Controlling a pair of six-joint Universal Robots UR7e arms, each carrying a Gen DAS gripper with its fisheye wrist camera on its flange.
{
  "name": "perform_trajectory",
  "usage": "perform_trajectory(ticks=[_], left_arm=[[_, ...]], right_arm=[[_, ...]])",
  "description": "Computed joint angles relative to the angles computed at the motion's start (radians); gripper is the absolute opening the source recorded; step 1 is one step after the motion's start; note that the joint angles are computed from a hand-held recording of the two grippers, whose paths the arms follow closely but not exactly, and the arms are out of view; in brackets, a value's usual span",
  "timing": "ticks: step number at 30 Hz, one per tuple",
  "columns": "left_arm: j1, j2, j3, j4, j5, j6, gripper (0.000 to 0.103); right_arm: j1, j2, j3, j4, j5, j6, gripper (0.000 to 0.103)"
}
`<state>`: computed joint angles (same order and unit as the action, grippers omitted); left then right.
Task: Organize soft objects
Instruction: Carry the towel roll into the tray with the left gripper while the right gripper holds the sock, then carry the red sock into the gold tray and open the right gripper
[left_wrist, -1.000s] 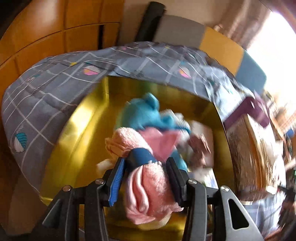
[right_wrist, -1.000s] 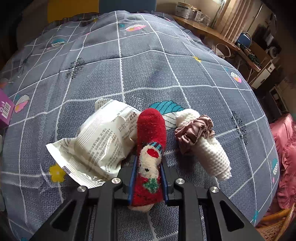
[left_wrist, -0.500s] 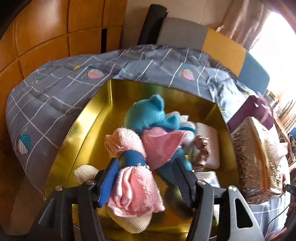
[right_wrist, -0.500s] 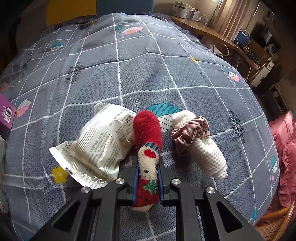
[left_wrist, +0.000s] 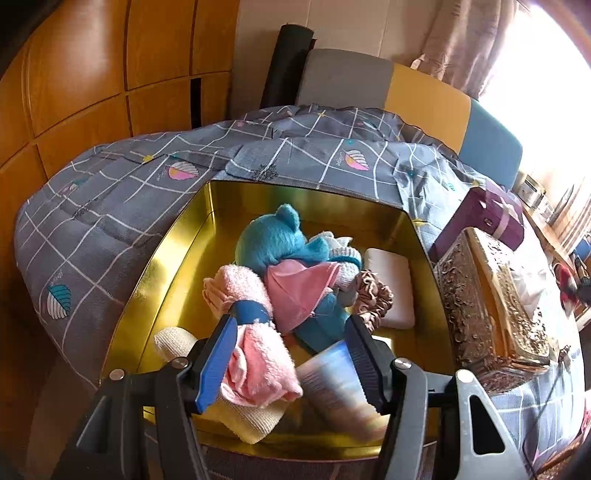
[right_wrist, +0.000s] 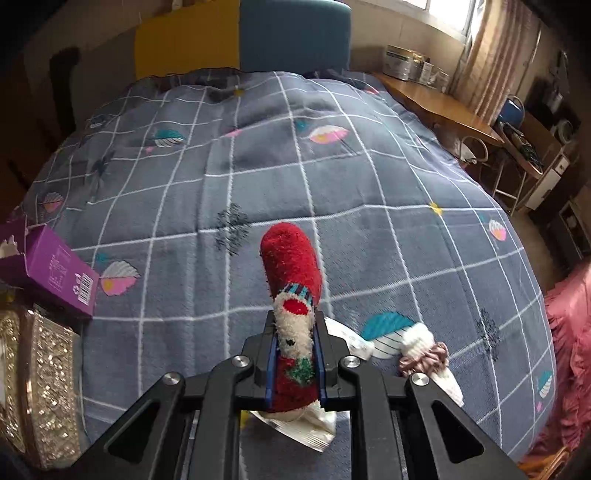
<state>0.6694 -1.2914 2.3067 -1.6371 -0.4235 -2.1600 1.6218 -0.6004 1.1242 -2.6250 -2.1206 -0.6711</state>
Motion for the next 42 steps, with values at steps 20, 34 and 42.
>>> perform_trajectory(ticks=[20,34,42], left_arm=[[-0.041,0.033,-0.007,-0.03,-0.002,0.063,0.061],[-0.062,-0.005,0.026,0.031,-0.015,-0.037,0.061],[-0.06,-0.038,0.043,0.071,-0.033,-0.109,0.061]], right_arm=[[0.238,-0.061,0.235,0.148,0.415,-0.151,0.016],[0.272,-0.101,0.511,0.229,0.334,-0.23,0.017],[0.289,-0.027,0.591,0.079,0.221,-0.258,0.019]])
